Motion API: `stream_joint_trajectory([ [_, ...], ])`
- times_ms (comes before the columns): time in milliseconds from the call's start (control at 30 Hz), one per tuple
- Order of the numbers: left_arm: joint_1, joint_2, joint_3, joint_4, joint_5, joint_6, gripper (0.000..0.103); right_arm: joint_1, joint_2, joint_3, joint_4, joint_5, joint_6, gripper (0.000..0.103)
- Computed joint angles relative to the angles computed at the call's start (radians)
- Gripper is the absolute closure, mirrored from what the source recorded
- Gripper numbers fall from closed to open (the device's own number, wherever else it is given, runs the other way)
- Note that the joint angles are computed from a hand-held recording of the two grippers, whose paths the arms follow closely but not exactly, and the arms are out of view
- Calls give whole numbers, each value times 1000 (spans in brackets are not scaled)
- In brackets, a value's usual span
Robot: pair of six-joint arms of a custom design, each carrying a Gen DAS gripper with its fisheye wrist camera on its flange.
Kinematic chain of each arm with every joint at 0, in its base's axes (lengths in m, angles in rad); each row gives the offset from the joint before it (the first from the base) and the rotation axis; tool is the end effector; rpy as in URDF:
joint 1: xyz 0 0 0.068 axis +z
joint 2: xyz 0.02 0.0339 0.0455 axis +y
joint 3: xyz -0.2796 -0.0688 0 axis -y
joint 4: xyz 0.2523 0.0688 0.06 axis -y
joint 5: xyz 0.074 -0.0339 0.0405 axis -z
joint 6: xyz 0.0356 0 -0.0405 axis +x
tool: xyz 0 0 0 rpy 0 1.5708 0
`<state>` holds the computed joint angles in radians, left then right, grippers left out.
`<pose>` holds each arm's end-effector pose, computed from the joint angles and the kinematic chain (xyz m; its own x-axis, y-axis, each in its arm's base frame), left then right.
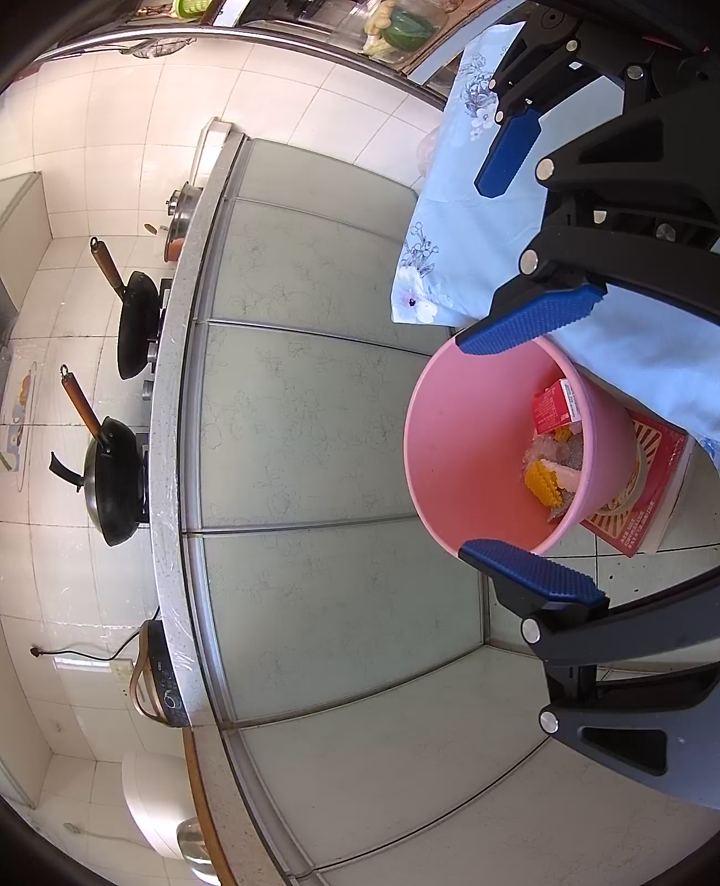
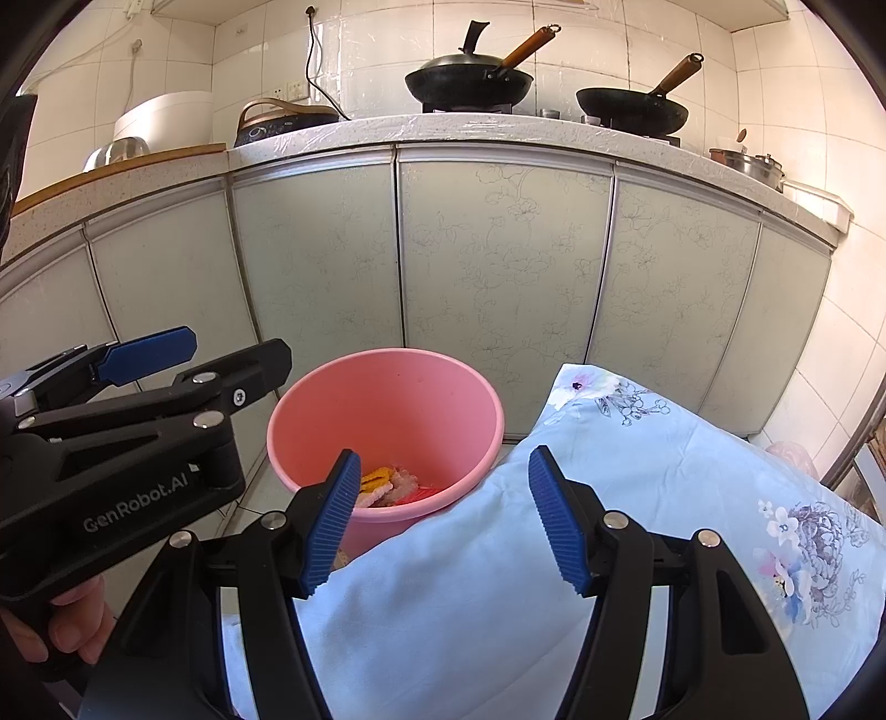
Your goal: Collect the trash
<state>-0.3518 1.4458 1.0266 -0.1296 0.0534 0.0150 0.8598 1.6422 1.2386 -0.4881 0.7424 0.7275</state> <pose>0.3124 -0.1167 0.2859 -0.4839 0.1936 -0.8535 0.3941 0.9189 -0.0150 0.2522 0.2559 0.2705 -0.5663 0.0934 -0.8189 0.1277 0.9915 0.0248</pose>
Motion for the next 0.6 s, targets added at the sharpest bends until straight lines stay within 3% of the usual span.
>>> stream_joint_trajectory([
  [600,0,11,9,-9,4,-2,34,-1,-6,-5,-1,-1,0,39],
])
